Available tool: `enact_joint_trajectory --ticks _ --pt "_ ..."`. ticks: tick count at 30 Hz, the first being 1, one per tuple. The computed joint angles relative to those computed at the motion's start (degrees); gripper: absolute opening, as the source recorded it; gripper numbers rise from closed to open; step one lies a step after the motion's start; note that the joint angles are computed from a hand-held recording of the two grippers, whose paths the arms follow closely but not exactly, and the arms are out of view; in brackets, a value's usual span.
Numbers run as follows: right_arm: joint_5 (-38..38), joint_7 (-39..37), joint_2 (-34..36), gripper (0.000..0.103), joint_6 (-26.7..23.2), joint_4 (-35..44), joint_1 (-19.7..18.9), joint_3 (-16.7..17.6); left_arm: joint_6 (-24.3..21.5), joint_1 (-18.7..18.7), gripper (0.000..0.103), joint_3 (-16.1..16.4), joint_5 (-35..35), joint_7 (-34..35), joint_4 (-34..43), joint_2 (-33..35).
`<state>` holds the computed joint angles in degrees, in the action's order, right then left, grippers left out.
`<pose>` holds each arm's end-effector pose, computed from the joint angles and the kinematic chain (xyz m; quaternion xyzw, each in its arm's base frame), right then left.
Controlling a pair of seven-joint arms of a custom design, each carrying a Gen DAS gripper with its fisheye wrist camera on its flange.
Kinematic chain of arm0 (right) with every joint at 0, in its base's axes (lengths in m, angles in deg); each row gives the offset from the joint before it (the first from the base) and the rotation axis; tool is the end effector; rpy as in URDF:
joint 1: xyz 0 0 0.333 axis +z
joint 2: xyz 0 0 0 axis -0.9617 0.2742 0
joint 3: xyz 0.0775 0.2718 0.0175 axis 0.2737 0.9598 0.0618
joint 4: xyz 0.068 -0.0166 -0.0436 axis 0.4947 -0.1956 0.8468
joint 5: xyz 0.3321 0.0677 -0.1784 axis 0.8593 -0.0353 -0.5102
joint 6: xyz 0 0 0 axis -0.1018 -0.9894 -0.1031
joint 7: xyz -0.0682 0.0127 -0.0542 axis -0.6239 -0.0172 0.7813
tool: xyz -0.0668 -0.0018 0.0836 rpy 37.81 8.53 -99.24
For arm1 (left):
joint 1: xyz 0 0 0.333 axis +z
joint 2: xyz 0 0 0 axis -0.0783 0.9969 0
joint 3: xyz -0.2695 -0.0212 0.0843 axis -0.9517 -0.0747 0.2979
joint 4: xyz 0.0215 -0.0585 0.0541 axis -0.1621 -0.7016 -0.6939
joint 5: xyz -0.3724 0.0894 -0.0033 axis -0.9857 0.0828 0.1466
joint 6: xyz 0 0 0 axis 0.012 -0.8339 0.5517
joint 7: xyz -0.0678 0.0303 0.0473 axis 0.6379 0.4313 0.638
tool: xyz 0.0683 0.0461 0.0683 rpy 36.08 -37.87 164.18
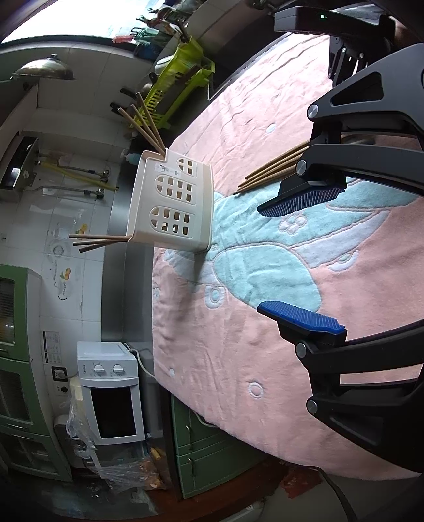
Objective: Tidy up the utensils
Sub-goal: 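Move both open grippers back down to the chopsticks on the towel, then close the right gripper on a chopstick while the left gripper grasps another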
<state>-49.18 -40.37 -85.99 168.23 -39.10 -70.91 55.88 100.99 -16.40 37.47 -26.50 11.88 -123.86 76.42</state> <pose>0.5763 0.0004 0.4442 -0.7675 0.5529 -0.1150 0.3034 0.5515 -0.2512 0.5006 -0.6600 0.5963 -0.3554 0.2874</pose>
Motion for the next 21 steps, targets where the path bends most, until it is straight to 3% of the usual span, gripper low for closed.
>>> enact_joint_trajectory --ticks 2,10,21 --pt "-1.6 0.2 -0.2 0.011 2.3 -0.8 0.4 0.4 0.4 0.0 0.055 0.0 -0.3 0.0 -0.3 0.0" --pt "-0.1 -0.9 0.3 0.008 3.0 -0.5 0.4 0.4 2.6 -0.2 0.055 -0.4 -5.7 5.2 -1.3 0.7" --pt "3.3 -2.2 -0.9 0.006 1.8 -1.1 -1.4 -1.2 2.8 -4.4 0.049 -2.0 -20.3 18.4 0.5 5.9"
